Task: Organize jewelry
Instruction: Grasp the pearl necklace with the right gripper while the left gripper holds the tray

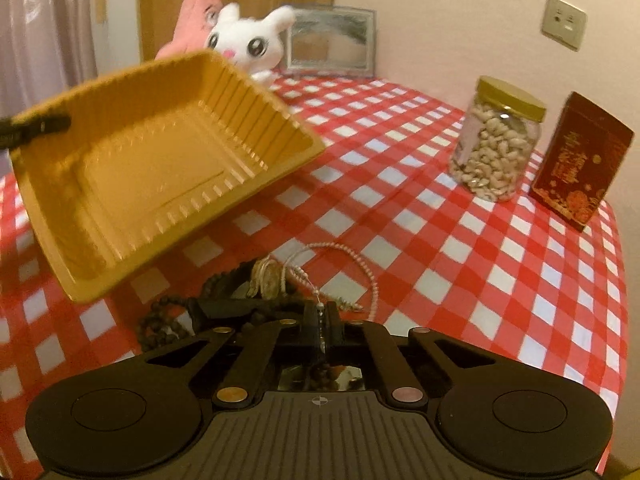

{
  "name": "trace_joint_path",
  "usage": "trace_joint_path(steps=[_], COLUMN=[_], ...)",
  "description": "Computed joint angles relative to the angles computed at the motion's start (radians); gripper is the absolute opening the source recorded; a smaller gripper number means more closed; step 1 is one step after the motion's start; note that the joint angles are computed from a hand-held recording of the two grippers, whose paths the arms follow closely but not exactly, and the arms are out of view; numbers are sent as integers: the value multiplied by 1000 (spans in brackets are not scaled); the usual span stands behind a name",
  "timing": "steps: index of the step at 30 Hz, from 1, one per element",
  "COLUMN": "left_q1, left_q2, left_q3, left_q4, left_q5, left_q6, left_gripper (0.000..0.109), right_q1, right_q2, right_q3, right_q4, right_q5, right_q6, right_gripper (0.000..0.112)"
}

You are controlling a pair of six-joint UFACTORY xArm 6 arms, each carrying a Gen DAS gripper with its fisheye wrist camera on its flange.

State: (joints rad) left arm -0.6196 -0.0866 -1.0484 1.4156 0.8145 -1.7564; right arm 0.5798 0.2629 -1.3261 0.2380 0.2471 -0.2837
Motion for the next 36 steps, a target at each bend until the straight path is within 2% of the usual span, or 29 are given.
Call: trace_joint_path(steps=[6, 14, 20, 24, 30, 34, 36], left_q1=[16, 70, 116, 140, 166, 184, 192], left_q2=[-9, -19, -21, -17, -15, -15, -15], left_q3=[6, 18, 25, 26, 27, 31, 34], left_q4=[-10, -36, -21, -14, -7, -13, -18], left_q5=[-31, -120, -211, -263, -318, -349, -364], left_q6=[16, 53, 56, 55, 63, 69, 74], left_gripper=[11, 10, 9, 9, 8, 8, 8], right_q1=[-15, -4, 39, 72, 119, 140, 147], right_q2=[-61, -83, -49, -6, 77, 143, 181], right_q3=[-2, -105, -214, -299, -431, -500, -528], right_q4=[19, -116, -181, -145, -4, 51, 16], right_q5=[-11, 55, 56, 39, 28, 87, 149], right_q6=[80, 267, 347, 349, 268, 271, 328], right_gripper=[3, 3, 3, 3, 3, 3, 3])
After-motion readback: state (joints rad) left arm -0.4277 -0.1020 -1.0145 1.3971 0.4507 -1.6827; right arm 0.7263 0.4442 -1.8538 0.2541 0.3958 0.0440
